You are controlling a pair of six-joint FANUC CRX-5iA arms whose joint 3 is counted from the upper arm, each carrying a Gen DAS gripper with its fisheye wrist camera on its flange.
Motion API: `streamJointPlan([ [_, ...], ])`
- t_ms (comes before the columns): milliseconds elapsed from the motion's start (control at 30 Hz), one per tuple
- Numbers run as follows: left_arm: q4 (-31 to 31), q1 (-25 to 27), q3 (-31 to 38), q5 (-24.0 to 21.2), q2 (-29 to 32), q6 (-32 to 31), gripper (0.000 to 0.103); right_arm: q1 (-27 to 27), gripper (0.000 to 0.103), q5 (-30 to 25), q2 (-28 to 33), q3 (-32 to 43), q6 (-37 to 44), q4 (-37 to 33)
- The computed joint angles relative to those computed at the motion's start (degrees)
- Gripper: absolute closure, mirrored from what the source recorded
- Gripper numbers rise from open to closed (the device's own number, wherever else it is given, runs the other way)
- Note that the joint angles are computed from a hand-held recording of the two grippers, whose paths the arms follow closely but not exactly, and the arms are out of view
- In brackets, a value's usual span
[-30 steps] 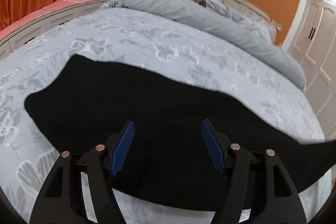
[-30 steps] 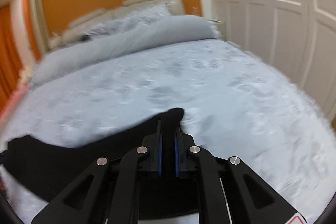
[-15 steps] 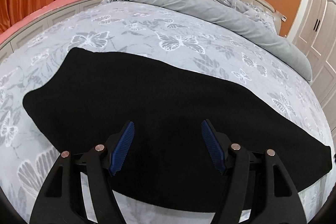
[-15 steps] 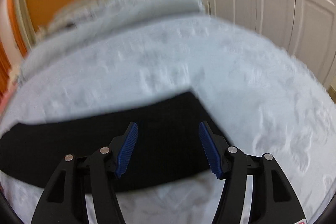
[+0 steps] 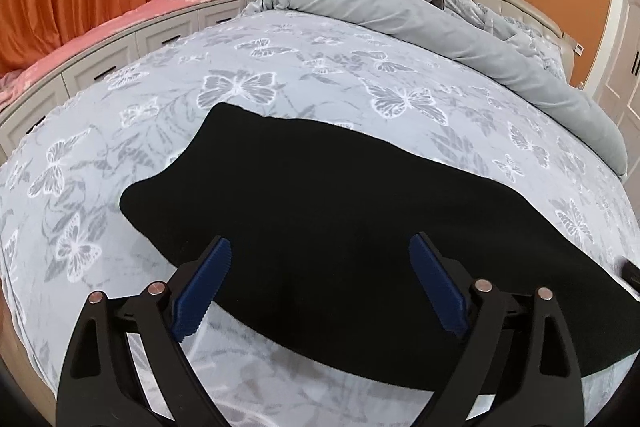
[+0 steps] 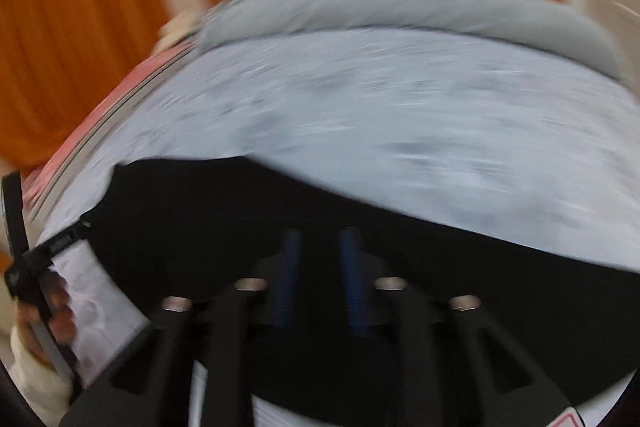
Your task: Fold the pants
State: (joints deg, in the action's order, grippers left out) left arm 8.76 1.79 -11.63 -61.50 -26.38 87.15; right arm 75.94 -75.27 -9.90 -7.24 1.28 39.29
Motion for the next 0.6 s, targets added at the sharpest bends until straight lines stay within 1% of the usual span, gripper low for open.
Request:
streamJointPlan([
  [33,-0.4,-0.2,0.1,-0.2,0.0,-0.2,0.014,-3.4,0.102,4.6,4.6,3.7,4.0,-2.2],
  [100,-3.6,-1.9,1.5,-0.7,0.6,1.0,0.013,-7.1,0.102,8.0,11.6,10.1,9.0,-5.5],
  [133,-4.8,-2.6,1.9,-0.7,0.8,1.4,0.013,-8.0,0.102,8.6,14.4,12.8,10.5,-6.7],
  [167,-5.1,-2.7,2.2,-0.7,0.8,1.4,0.013,-10.2,0.102,8.0,19.0,17.6,14.2,-9.3],
  [200,-5.3,-3.0,2.3,-0.5,1.0,1.2,0.013,-11.3,0.102,5.7,22.4,21.4,16.6,-11.0],
  [233,-5.3,-3.1,2.6,-0.6,1.2,1.1,0.013,-11.7,0.103,3.1,25.4,24.6,17.9,-12.2],
  [267,-4.5,-2.9,2.5,-0.6,1.4,0.2,0.013,-12.8,0.103,2.8,27.3,25.9,18.1,-12.2],
  [333,-2.8,-2.3,2.7,-1.0,1.8,-1.7,0.012,-13.2,0.103,3.0,27.2,26.5,14.8,-11.6],
  [367,-2.0,-1.9,2.6,-1.0,1.8,-2.4,0.012,-12.6,0.100,4.6,25.0,24.8,11.4,-11.0],
  [400,-1.4,-1.5,2.4,-0.8,1.6,-2.8,0.012,-11.7,0.100,7.4,23.0,22.7,9.2,-9.2],
  [433,-0.8,-1.2,2.3,-0.6,1.4,-3.1,0.012,-10.3,0.100,7.9,22.0,21.7,8.7,-6.9],
  [500,-0.9,-1.1,2.4,-0.5,1.2,-3.1,0.011,-7.9,0.100,7.1,21.0,19.3,7.7,-4.6],
  [533,-1.1,-1.3,2.3,-0.4,1.1,-2.9,0.010,-7.1,0.100,6.2,20.0,17.7,7.5,-5.4],
  [567,-1.3,-1.4,2.3,-0.4,1.0,-2.8,0.010,-6.2,0.100,3.3,19.9,17.5,7.5,-6.7],
  [600,-1.7,-1.8,2.3,-0.5,0.9,-2.6,0.010,-6.1,0.103,2.0,18.9,15.5,7.0,-8.1],
])
